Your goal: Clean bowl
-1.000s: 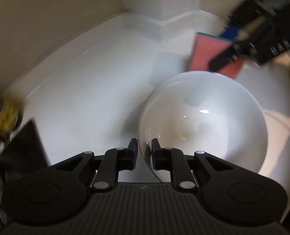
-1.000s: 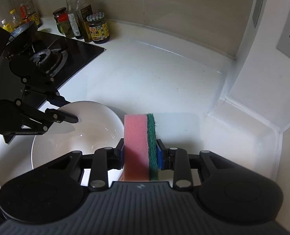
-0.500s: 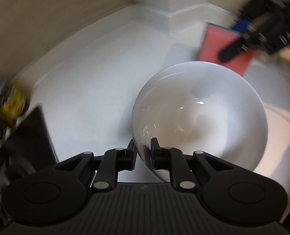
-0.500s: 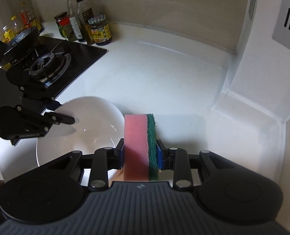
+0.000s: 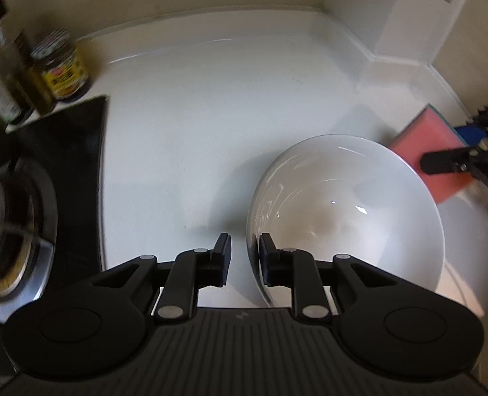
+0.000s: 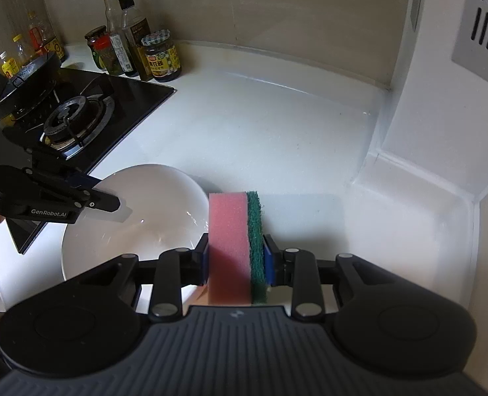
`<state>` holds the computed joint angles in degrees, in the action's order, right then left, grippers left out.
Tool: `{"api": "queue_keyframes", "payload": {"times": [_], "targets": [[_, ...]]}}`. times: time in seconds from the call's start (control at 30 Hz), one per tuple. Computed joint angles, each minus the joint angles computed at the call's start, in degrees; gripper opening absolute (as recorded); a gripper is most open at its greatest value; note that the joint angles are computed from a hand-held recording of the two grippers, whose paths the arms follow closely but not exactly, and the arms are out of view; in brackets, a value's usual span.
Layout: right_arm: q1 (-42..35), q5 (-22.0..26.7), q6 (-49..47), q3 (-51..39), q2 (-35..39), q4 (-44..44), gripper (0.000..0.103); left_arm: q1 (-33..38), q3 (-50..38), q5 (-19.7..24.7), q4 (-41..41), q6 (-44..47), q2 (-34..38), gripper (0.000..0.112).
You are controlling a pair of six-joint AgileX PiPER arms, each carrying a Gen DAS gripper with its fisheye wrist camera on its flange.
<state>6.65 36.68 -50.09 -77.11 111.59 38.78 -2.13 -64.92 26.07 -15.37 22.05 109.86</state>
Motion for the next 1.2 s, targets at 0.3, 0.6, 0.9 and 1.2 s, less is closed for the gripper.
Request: {"api": "queue_keyframes", "payload": {"times": [0.3,0.6,0.9,1.2], "targets": [[2.1,0.4,3.2,-5.7,3.0,-5.3,0.027,-3.7,-1.1,-2.9,7.9,12.7,0.9,0.014],[3.1,-0.9,5.6,-6.3,3.3,-7.9,0.027,-4.9,-0.7,-5.5,10.4,13.6,1.3,0.018],[1.9,-4.6,5.2,2.0,-1.9,-5.1,0.027,-1.9,3.0,-7.0,-2.2,16.1,-4.0,0.02],[-1.1,-15.1,5.3,19.6,-13.8,-0.8,0.027,0.2,15.7,-15.4,-21.8,24.4,-14.2,0.021]]}}
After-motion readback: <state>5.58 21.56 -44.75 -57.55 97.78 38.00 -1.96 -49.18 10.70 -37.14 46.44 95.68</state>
